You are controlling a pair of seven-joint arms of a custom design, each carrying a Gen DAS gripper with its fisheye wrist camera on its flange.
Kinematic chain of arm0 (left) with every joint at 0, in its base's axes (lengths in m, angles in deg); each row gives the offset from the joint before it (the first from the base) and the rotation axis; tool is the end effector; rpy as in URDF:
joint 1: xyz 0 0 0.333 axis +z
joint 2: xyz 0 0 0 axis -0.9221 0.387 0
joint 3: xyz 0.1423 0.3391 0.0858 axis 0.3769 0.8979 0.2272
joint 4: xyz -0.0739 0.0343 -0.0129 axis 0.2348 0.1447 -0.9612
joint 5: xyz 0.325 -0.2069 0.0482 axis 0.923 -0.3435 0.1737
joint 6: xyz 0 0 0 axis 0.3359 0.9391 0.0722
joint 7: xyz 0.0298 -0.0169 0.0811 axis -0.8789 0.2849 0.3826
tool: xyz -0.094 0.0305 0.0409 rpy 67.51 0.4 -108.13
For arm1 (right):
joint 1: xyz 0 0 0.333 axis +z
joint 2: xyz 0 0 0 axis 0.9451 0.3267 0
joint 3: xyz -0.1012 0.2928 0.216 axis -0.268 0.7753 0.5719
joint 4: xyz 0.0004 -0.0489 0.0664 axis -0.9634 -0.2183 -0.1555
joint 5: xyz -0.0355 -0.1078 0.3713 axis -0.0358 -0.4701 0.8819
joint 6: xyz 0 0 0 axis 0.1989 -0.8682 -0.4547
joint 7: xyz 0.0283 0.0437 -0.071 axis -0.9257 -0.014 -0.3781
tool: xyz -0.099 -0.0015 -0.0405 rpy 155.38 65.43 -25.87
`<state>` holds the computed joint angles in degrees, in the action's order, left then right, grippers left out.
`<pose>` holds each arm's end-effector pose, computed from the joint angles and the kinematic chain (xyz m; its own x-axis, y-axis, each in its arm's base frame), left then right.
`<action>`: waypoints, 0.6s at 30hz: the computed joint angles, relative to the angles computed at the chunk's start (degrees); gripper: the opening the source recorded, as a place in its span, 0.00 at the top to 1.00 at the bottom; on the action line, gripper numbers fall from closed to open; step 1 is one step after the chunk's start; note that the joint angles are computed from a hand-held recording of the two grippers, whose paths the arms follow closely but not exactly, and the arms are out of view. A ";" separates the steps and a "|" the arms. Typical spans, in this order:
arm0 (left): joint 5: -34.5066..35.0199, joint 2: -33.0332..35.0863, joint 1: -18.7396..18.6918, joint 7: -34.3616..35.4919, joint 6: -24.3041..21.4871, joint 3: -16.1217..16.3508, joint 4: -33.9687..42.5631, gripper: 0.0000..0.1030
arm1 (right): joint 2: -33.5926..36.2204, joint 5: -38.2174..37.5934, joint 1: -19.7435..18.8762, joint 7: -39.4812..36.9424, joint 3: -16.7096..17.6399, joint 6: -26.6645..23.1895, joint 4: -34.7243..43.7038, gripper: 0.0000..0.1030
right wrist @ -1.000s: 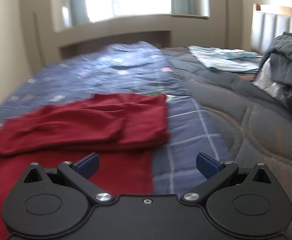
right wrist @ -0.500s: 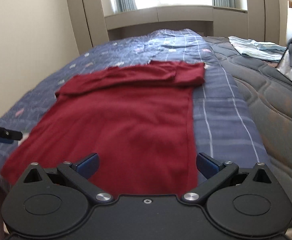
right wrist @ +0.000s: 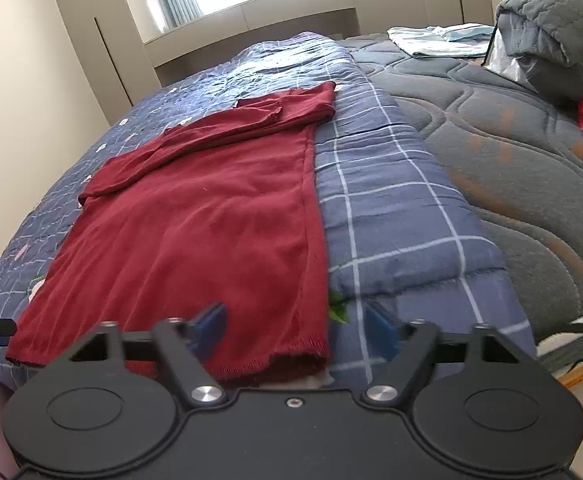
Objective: Fold small clothes
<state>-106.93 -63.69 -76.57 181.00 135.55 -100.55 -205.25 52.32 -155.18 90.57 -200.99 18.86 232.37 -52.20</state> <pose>0.5688 -0.2692 0.4484 -0.2448 -0.9076 0.3412 -0.8560 0.0371 -0.5157 0.4365 0.2761 0.4546 -0.2544 -0.9343 -0.2496 -0.6573 0.3564 -0.6640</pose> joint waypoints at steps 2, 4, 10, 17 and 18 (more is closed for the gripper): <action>-0.78 -0.53 0.38 0.22 -0.85 -0.25 -0.39 0.07 | -0.56 1.31 0.06 -0.03 0.03 -0.12 -0.76 0.46; -2.02 -1.07 0.77 0.85 -2.07 -0.38 -0.57 0.18 | -1.24 1.72 0.08 0.36 0.37 -1.09 -1.38 0.59; -5.47 -2.33 0.74 1.09 -2.13 0.16 -1.48 0.58 | -2.74 -2.44 -0.28 6.60 1.37 -2.66 -2.40 0.93; 8.34 -2.16 -4.29 -8.72 -5.43 5.92 -0.76 0.87 | -3.70 -2.90 0.24 5.35 1.90 -5.85 -2.45 0.95; 9.34 -2.06 -4.22 -9.18 -5.42 5.78 -0.79 0.87 | -3.48 -2.13 0.25 4.46 1.78 -5.66 -2.58 0.95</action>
<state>-97.59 -65.75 -80.80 171.82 130.13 -94.77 -206.03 48.84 -157.31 90.81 -196.53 20.65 226.71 -54.78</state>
